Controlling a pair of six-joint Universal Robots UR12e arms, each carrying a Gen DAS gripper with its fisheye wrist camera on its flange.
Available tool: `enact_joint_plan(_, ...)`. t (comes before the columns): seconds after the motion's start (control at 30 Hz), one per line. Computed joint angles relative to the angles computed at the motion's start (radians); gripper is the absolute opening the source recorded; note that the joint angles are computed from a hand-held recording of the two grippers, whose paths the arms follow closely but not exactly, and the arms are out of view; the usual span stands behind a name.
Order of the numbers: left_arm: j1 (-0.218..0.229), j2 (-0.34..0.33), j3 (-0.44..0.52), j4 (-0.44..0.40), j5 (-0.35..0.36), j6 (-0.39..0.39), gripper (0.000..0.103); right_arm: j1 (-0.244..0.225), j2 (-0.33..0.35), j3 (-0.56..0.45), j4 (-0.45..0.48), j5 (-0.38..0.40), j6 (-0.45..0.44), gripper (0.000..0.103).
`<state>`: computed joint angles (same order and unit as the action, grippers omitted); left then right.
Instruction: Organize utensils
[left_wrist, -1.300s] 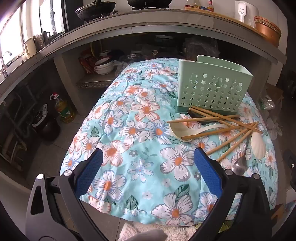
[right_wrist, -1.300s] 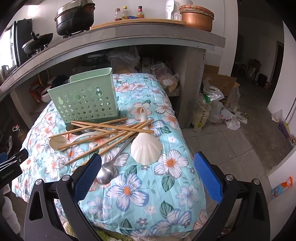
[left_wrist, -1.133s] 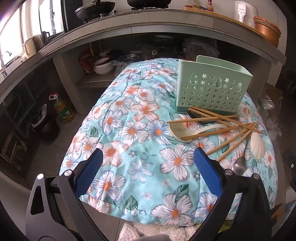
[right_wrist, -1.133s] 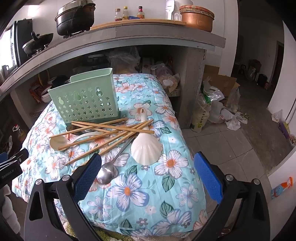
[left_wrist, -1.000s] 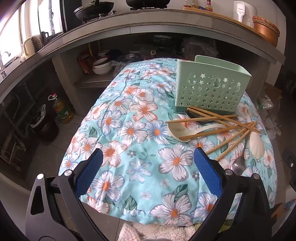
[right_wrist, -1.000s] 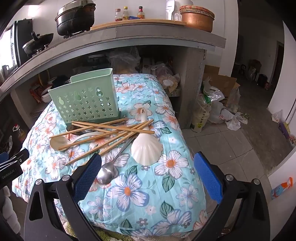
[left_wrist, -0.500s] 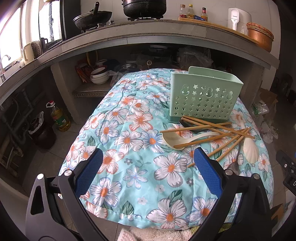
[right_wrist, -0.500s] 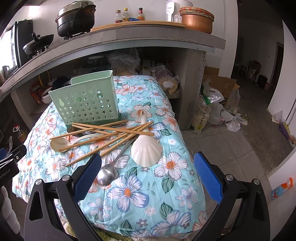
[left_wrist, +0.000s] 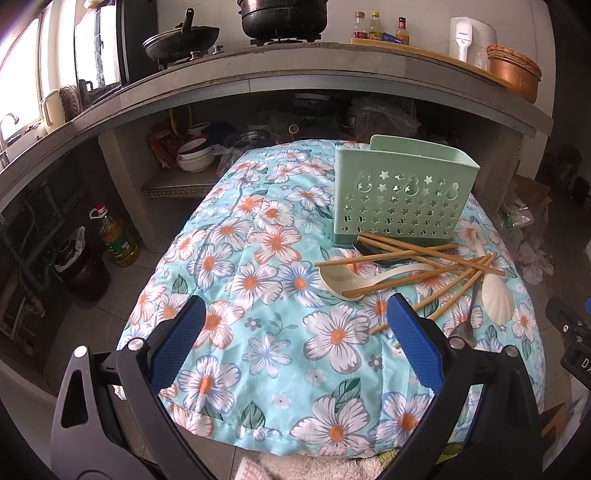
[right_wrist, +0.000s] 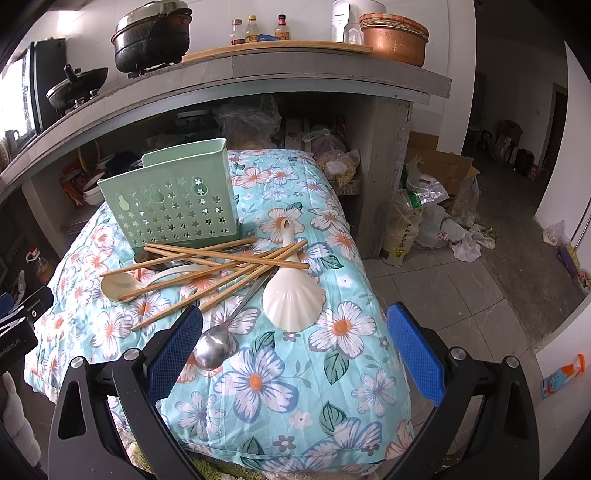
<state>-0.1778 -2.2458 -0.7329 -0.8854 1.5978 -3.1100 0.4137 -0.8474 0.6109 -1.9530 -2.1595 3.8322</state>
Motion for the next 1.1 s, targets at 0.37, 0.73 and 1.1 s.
enact_joint_plan(0.37, 0.000, 0.020, -0.042, 0.086, -0.027, 0.025, 0.095, 0.000, -0.001, 0.002, -0.002, 0.000, -0.001, 0.097)
enact_joint_plan(0.73, 0.001, 0.025, -0.050, 0.090, -0.033, 0.027, 0.095, 0.000, -0.002, 0.005, -0.003, 0.000, 0.000, 0.097)
enact_joint_plan(1.1, 0.001, 0.025, -0.048, 0.078, -0.048, 0.037, 0.095, 0.001, -0.002, 0.006, -0.004, 0.000, 0.000, 0.097)
